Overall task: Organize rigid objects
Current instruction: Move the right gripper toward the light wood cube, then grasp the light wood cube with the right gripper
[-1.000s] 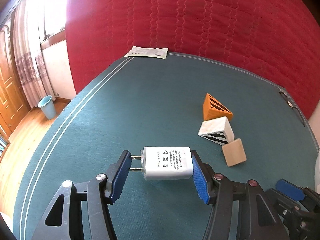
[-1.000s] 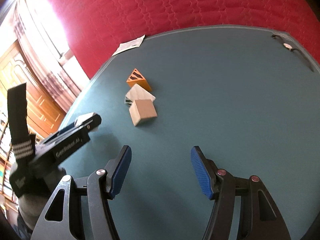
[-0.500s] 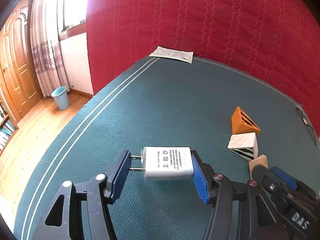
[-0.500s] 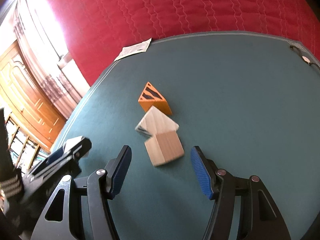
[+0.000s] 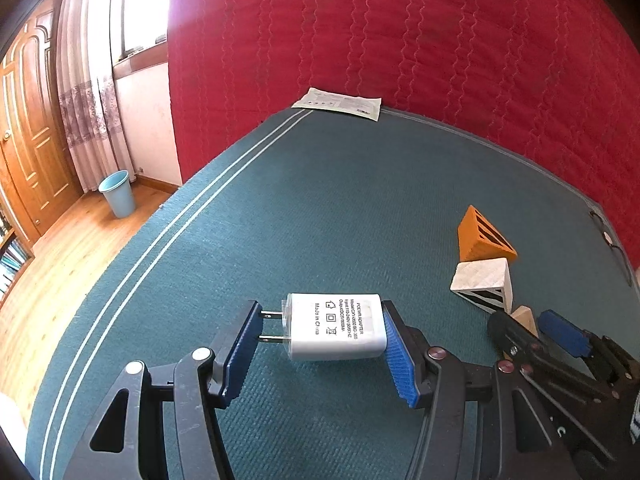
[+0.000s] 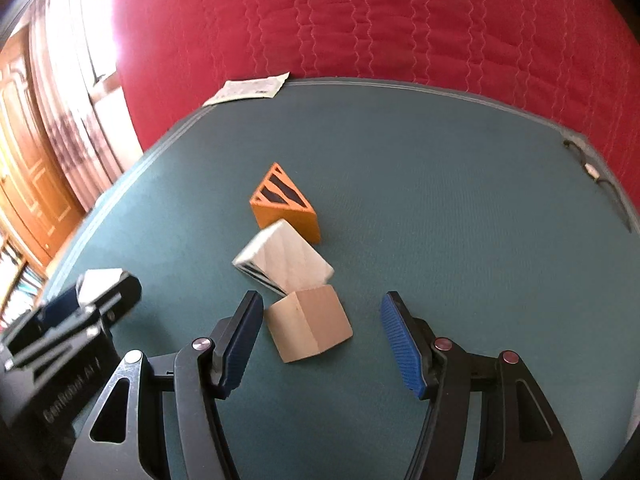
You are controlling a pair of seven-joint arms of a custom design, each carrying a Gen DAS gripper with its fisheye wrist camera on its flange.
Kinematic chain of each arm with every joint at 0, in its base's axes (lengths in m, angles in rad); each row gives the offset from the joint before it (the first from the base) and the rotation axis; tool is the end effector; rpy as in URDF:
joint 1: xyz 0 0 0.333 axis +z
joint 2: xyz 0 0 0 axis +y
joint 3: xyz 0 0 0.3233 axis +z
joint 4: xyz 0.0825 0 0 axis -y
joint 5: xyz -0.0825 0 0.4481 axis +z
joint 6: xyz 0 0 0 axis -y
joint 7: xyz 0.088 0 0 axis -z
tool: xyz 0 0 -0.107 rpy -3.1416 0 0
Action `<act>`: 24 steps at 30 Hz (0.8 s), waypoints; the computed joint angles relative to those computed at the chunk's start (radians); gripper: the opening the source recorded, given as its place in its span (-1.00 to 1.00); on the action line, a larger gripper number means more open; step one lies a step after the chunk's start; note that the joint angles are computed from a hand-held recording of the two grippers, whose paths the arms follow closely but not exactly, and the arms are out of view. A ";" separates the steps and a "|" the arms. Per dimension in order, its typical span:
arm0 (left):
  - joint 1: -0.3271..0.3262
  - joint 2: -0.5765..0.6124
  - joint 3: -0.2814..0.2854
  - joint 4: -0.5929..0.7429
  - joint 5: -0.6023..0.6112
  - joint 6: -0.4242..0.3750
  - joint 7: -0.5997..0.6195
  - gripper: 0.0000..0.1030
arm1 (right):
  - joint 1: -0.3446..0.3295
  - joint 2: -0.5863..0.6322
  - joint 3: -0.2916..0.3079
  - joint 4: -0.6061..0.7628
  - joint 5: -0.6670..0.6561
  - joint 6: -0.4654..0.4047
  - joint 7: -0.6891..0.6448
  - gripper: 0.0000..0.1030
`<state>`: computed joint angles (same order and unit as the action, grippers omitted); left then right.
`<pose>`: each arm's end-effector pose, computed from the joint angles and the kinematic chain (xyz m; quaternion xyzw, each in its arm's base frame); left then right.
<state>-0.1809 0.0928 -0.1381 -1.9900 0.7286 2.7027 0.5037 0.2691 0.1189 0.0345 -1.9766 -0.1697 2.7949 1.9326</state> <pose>0.6321 -0.2307 0.4570 -0.7135 0.5936 -0.2639 0.2625 0.6518 0.2117 0.4654 -0.6892 0.6369 -0.1966 0.2842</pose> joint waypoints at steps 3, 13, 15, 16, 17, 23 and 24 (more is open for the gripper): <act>0.002 0.004 -0.005 -0.001 -0.039 0.005 0.037 0.20 | -0.005 -0.026 -0.009 -0.033 -0.022 0.003 0.008 0.22; -0.014 0.001 -0.010 -0.006 -0.063 0.029 0.086 0.19 | -0.059 -0.120 -0.011 -0.153 0.025 0.038 0.000 0.22; -0.015 -0.002 -0.011 -0.010 -0.062 0.035 0.091 0.19 | -0.064 -0.138 -0.009 -0.174 0.055 0.047 -0.014 0.22; -0.017 -0.002 -0.012 -0.010 -0.061 0.036 0.091 0.19 | -0.065 -0.142 -0.008 -0.179 0.079 0.049 -0.026 0.22; -0.017 -0.003 -0.012 -0.012 -0.059 0.037 0.091 0.19 | -0.065 -0.148 -0.008 -0.184 0.115 0.051 -0.044 0.22; -0.015 -0.006 -0.007 -0.014 -0.048 0.038 0.067 0.20 | -0.039 -0.140 0.006 -0.177 0.337 0.068 -0.222 0.22; -0.015 -0.005 -0.007 -0.014 -0.046 0.038 0.061 0.20 | -0.036 -0.134 0.010 -0.170 0.327 0.068 -0.223 0.22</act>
